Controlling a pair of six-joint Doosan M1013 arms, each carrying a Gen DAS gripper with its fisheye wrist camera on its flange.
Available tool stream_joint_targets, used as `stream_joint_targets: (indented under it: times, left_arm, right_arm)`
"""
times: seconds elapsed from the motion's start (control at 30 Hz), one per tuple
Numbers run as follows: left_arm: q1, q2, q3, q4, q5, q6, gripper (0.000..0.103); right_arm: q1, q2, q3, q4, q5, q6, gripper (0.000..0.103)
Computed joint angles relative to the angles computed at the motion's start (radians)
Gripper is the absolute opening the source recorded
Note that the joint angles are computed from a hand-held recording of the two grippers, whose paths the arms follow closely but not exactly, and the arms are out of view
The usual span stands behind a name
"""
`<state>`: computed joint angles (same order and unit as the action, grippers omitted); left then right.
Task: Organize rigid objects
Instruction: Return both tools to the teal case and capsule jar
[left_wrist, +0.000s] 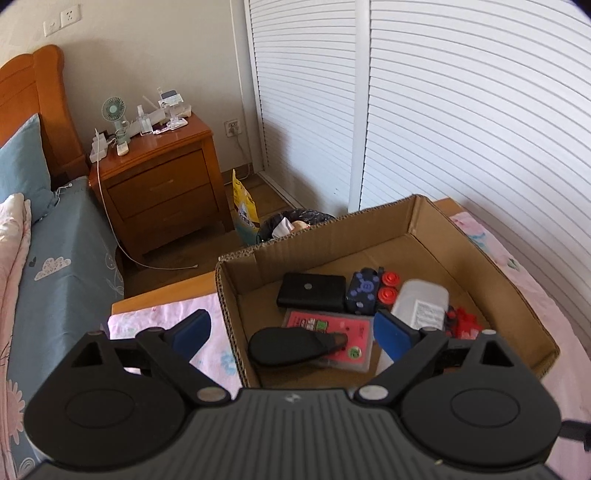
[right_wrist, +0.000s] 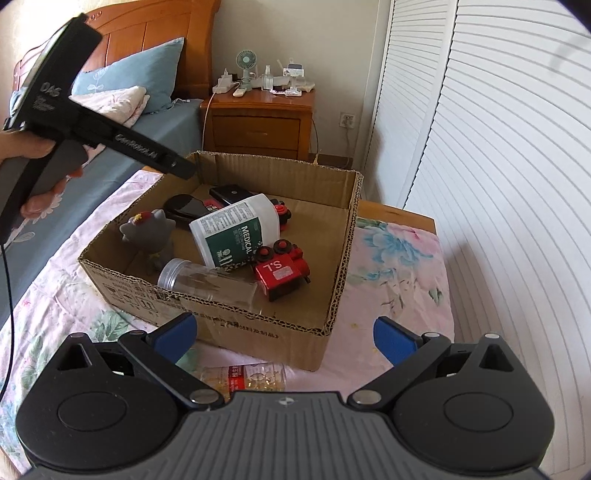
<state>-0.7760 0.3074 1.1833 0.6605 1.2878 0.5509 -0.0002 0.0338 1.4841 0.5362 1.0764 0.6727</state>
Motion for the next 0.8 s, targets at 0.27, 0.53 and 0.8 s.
stream_joint_targets:
  times: [0.27, 0.53, 0.8]
  left_arm:
    - [-0.052, -0.032, 0.024, 0.032, 0.018, -0.009, 0.095]
    - [-0.135, -0.073, 0.083, 0.086, 0.015, -0.082, 0.1]
    - [-0.193, -0.087, 0.153, 0.084, -0.015, -0.174, 0.1]
  right_arm:
    - [-0.001, -0.009, 0.015, 0.004, -0.001, 0.009, 0.103]
    - [0.015, 0.019, 0.025, -0.026, -0.012, 0.107, 0.103]
    - [0.045, 0.049, 0.049, -0.104, -0.045, 0.231, 0.103]
